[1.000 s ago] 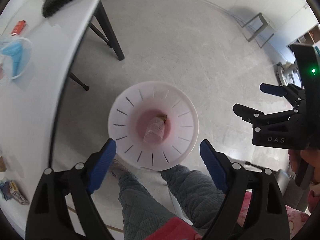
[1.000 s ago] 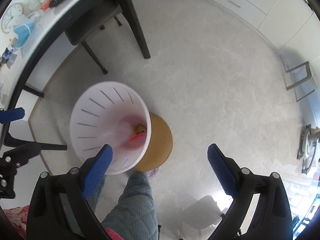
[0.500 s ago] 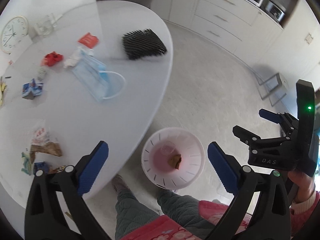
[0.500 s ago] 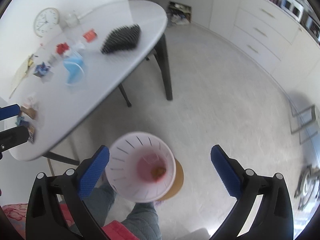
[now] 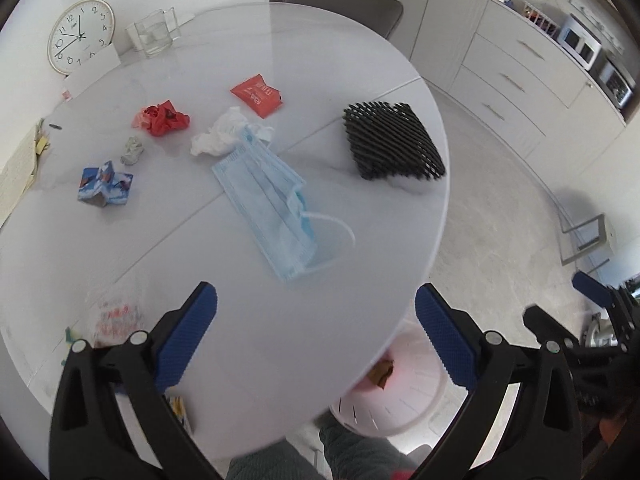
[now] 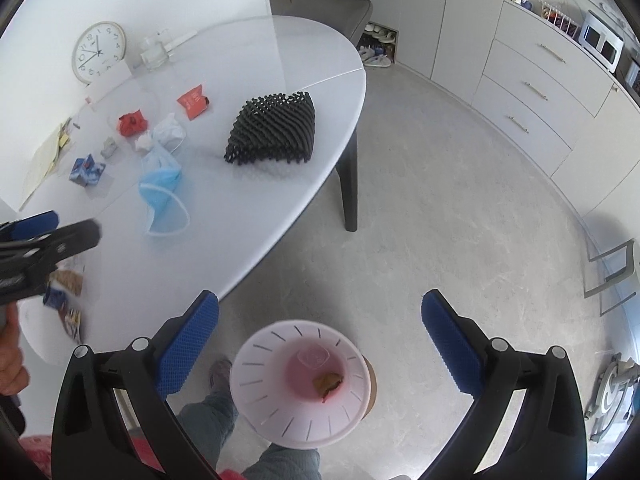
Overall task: Collect trash
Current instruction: 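Grasp the blue face mask with the left gripper, then grasp the black mesh pad with the right gripper while the left holds the mask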
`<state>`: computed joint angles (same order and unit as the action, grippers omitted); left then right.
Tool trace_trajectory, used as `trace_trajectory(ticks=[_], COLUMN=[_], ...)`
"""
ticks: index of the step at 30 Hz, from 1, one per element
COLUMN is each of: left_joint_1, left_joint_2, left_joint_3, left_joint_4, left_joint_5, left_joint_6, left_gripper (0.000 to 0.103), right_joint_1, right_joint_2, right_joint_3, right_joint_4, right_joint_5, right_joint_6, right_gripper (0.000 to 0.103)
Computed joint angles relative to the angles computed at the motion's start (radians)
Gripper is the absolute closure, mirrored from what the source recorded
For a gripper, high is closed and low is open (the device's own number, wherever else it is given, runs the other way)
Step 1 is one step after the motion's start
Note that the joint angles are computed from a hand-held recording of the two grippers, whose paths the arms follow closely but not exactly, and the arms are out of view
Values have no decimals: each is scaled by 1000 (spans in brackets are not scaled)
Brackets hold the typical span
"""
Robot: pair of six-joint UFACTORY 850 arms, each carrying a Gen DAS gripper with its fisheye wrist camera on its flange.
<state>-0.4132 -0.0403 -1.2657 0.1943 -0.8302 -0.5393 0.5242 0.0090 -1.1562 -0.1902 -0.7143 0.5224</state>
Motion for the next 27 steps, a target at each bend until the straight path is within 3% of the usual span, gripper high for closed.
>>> trace_trajectory(ticks=[5, 8, 10, 12, 13, 14, 15, 27], left_joint_1=[32, 50, 65, 81, 90, 96, 99, 124], left_joint_2=[-140, -204, -234, -261, -276, -284, -292, -247], left_joint_3=[-73, -105, -119, -132, -142, -146, -150, -150], left_joint_4=[21, -1, -31, -74, -106, -123, -123, -128], left_joint_5=[24, 27, 29, 12, -3, -10, -20, -27], left_joint_6=[-6, 21, 36, 54, 74, 88, 91, 129], left_gripper=[8, 19, 32, 64, 72, 88, 93, 98], right_joint_1=[-17, -29, -36, -41, -44, -45, -46, -31], right_joint_2=[-83, -123, -146, -165, -176, -185, -195, -422], right_joint_3=[-73, -110, -132, -150, -162, -172, -182, -415], right_joint_4=[13, 19, 20, 24, 31, 36, 37, 76], right_joint_5=[-15, -25, -31, -34, -36, -37, -38, -66], right_joint_6=[-16, -18, -16, -13, -19, -22, -25, -88], right_gripper=[2, 2, 2, 2, 2, 2, 2, 2])
